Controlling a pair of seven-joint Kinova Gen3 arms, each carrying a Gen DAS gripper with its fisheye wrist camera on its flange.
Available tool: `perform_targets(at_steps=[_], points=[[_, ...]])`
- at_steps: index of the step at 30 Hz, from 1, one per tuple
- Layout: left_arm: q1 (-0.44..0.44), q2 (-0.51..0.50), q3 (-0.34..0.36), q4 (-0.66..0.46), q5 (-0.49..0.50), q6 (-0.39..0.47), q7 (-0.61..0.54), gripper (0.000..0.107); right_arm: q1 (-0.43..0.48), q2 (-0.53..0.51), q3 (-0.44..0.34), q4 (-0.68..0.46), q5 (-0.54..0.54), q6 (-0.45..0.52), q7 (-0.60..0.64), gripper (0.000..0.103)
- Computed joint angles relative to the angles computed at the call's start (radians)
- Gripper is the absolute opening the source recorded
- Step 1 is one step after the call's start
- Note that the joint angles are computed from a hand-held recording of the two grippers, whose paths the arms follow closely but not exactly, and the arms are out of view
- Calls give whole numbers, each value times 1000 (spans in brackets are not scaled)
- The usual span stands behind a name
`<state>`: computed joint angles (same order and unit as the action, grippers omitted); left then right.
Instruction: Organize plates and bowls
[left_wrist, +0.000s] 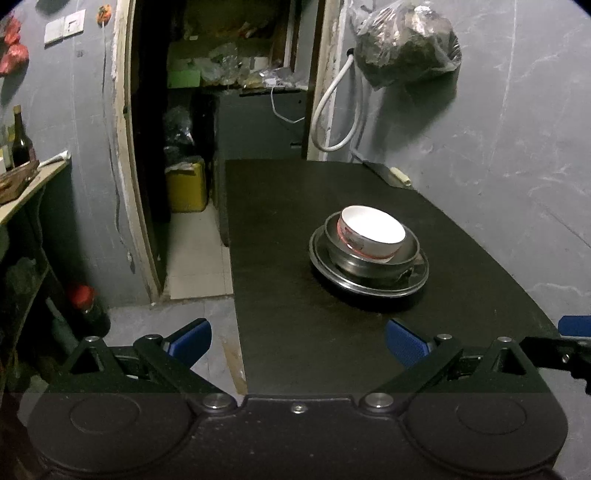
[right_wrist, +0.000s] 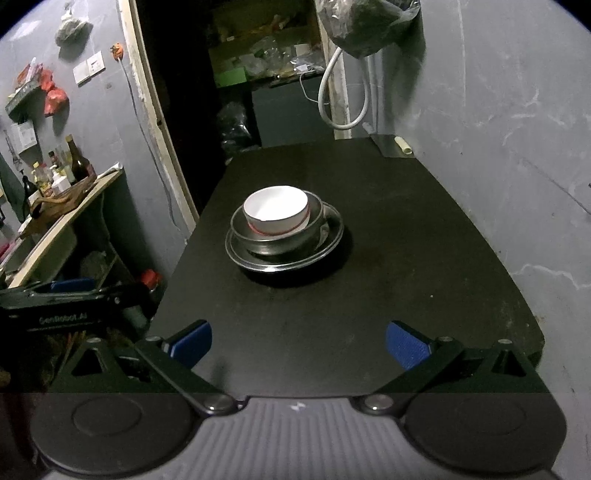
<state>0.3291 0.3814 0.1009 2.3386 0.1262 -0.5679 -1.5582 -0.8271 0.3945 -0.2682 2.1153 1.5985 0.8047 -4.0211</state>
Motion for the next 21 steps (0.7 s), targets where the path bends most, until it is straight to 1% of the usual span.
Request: perform_targets(at_steps=[2, 4, 11, 13, 18, 21], points=[[-12, 2, 5, 16, -18, -25, 11, 102, -5, 4, -1, -9, -18, 1, 20, 103], [-24, 1, 9, 24, -31, -30, 24, 102, -14, 7, 1, -14, -34, 4, 33, 103], [-27, -6, 7, 44, -36, -58, 34, 102, -54, 10, 12, -18, -84, 40, 40, 103], [-27, -8, 10, 47, -42, -60, 36, 102, -58, 9, 15, -15, -98, 41, 46, 103], [-27, -9, 15, 45, -57, -59, 35, 102, -63, 6, 26, -28, -158, 32, 107, 103], [-24, -10, 16, 42, -58, -55, 32, 102, -69, 3, 36, -27, -167, 30, 115, 103]])
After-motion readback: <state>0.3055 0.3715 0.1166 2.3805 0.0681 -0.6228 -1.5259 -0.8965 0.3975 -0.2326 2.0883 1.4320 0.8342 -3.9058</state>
